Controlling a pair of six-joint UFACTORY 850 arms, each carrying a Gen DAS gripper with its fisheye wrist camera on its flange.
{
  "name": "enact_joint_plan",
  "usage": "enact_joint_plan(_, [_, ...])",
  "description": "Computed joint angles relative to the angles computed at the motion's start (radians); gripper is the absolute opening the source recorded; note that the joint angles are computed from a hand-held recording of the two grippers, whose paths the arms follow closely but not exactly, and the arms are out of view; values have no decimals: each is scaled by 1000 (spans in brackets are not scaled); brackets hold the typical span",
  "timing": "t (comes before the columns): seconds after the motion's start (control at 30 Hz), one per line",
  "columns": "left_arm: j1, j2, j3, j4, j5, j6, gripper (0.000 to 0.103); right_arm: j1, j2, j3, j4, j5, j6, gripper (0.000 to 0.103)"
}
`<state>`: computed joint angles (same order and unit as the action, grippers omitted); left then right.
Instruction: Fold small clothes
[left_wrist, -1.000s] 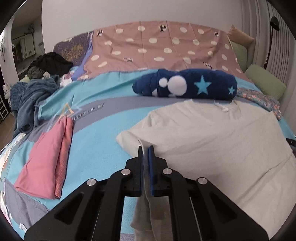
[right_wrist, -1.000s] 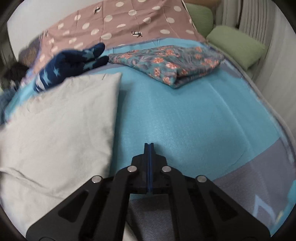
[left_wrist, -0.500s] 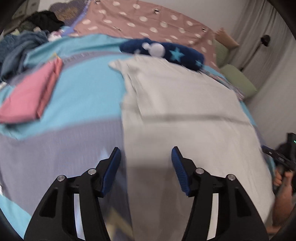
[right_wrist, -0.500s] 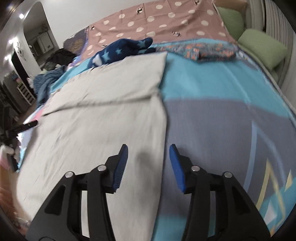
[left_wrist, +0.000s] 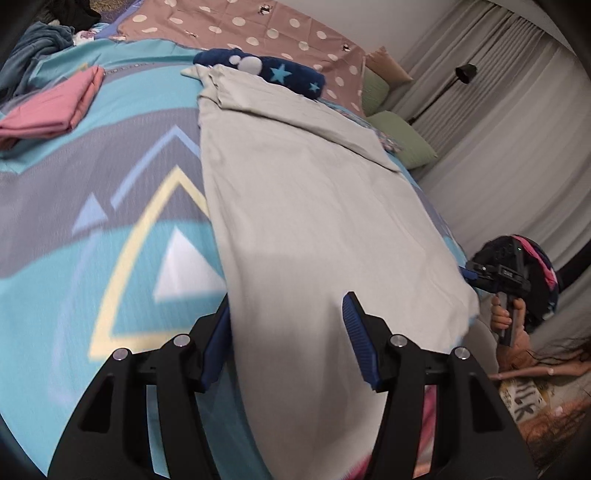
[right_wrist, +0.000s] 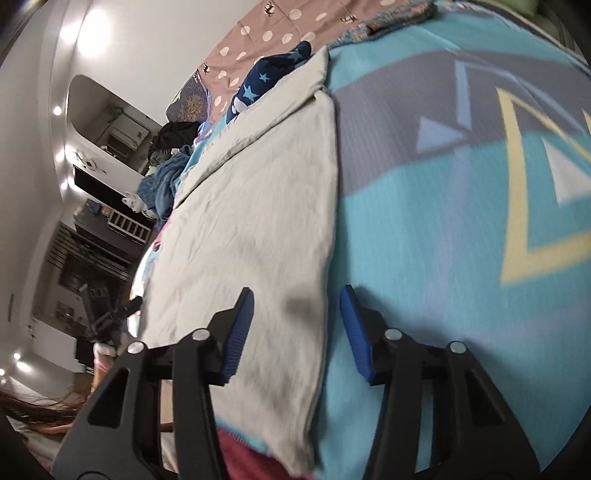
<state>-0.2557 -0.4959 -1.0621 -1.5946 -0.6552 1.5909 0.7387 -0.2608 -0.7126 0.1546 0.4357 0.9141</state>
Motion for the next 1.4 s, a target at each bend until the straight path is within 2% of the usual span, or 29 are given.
enact_joint_plan(0.1, [13, 41, 70, -2, -45, 16, 58, 39, 36, 60, -55, 48, 115, 48])
enact_joint_plan(0.2, [40, 52, 105, 3, -115, 11, 58, 65, 52, 112, -90, 130, 216, 48])
enact_joint_plan(0.3, [52, 30, 97, -19, -163, 34, 58, 48, 32, 118, -160, 196, 278, 49])
enact_joint_plan(0.37, [54, -10, 69, -59, -221, 41, 58, 9, -1, 100, -277, 273, 354, 56])
enact_joint_plan(0.4, [49, -26, 54, -80, -236, 48, 56, -5, -11, 86, -314, 277, 371, 56])
enact_joint_plan(0.43, [37, -39, 41, -110, -234, 72, 51, -12, -18, 69, -333, 263, 375, 51])
enact_joint_plan(0.47, [26, -43, 35, -122, -221, 82, 28, -15, -24, 45, -346, 227, 373, 27])
enact_joint_plan(0.5, [10, -52, 22, -121, -198, 67, 3, -18, -28, 30, -351, 201, 387, 11])
enact_joint_plan(0.53, [-1, -52, 18, -124, -176, 53, 3, -18, -28, 26, -332, 201, 394, 5])
enact_joint_plan(0.6, [-18, -18, 49, -204, -160, 118, 3, -5, 2, 54, -232, 276, 318, 5])
enact_joint_plan(0.67, [-16, 37, 90, -278, -204, 194, 3, 12, 58, 89, -129, 345, 207, 4])
enact_joint_plan(0.77, [-13, 131, 136, -355, -256, 280, 0, 44, 156, 116, 18, 389, 30, 4])
enact_joint_plan(0.87, [-16, 214, 174, -412, -284, 345, 0, 68, 212, 117, 95, 414, -83, 4])
enact_joint_plan(0.97, [-11, 264, 208, -455, -374, 369, 0, 94, 265, 142, 110, 508, -148, 4])
enact_joint_plan(1.0, [-12, 288, 229, -474, -398, 390, 0, 122, 296, 155, 150, 544, -214, 4])
enact_joint_plan(1.07, [-21, 338, 265, -520, -407, 450, 1, 172, 340, 162, 263, 553, -360, 4])
enact_joint_plan(1.13, [-27, 360, 272, -540, -392, 466, 1, 198, 368, 141, 398, 495, -507, 5])
enact_joint_plan(1.17, [-32, 357, 265, -548, -376, 470, 2, 192, 366, 132, 421, 470, -528, 5])
enact_joint_plan(1.23, [-35, 335, 243, -551, -357, 458, 2, 151, 340, 114, 379, 435, -461, 5])
enact_joint_plan(1.4, [-32, 231, 152, -550, -332, 359, 1, 40, 260, 109, 196, 446, -208, 5])
